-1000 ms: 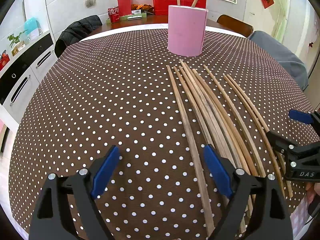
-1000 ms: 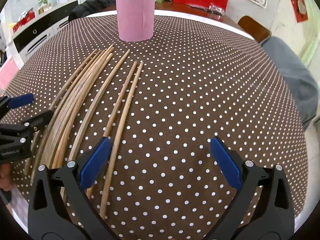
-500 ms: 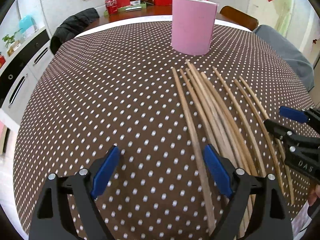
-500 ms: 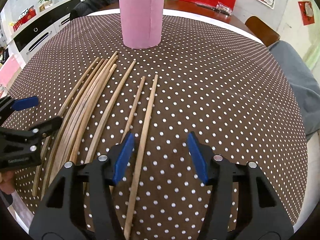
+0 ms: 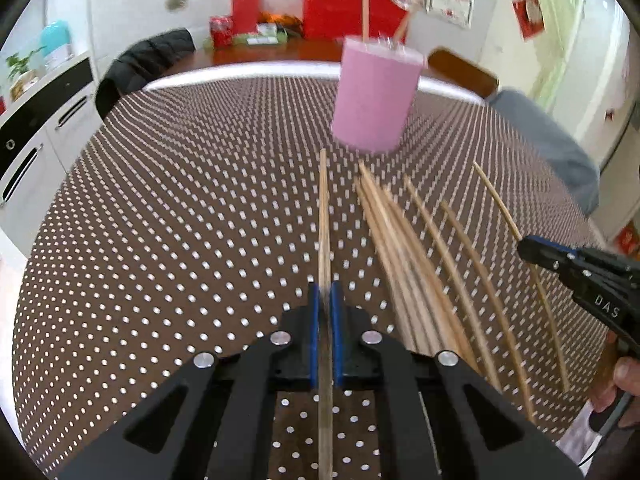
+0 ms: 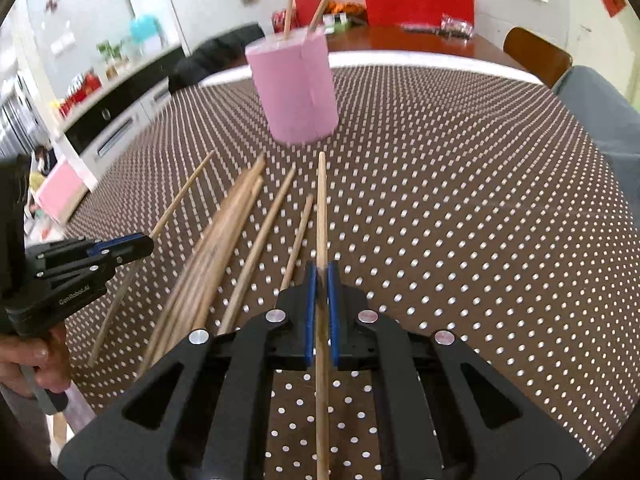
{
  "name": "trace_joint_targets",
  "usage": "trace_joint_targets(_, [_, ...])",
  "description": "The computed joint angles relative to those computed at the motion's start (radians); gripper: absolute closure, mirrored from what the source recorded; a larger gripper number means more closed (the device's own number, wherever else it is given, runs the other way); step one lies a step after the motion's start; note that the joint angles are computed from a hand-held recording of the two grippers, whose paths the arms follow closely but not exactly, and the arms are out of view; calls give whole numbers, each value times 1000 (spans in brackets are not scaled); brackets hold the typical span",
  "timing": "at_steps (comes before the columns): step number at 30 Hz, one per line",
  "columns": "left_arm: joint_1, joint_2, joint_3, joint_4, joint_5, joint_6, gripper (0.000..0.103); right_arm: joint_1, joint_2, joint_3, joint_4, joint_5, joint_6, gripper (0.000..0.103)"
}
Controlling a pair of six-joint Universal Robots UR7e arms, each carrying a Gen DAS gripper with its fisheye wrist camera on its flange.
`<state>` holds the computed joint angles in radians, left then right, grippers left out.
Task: Organize utensils
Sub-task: 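Close the left gripper on a chopstick while the right gripper grasps another, then raise the left gripper's chopstick above the pink cup while the right gripper does likewise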
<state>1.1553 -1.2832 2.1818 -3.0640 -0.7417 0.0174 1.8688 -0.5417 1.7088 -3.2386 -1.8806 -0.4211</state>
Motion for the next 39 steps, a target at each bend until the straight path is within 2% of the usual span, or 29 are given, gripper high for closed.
trace_joint_targets(5, [-34, -13, 27, -149, -14, 38, 97, -10, -28, 20, -36, 90, 14, 97])
trace_joint_targets(14, [-74, 2, 41, -314, -38, 117, 97, -1, -46, 43, -86, 139, 10, 97])
trace_joint_targets(20, [-91, 31, 21, -461, -79, 233, 97, 11, -59, 39, -110, 181, -8, 97])
trace_joint_targets(23, [-79, 48, -15, -550, -145, 304, 97, 26, -62, 19, -127, 201, -20, 97])
trace_joint_targets(28, [-74, 73, -97, -627, -252, 405, 97, 51, -59, -34, -148, 236, -43, 97])
trace_joint_targets(31, [-71, 92, -144, -662, -316, 455, 97, 66, -48, -90, -133, 249, -53, 97])
trace_joint_targets(34, [-59, 123, -195, -728, -419, 503, 97, 75, -43, -134, -118, 261, -62, 97])
trace_joint_targets(39, [-38, 186, -311, -749, -513, 542, 97, 92, -13, -246, -71, 284, -69, 97])
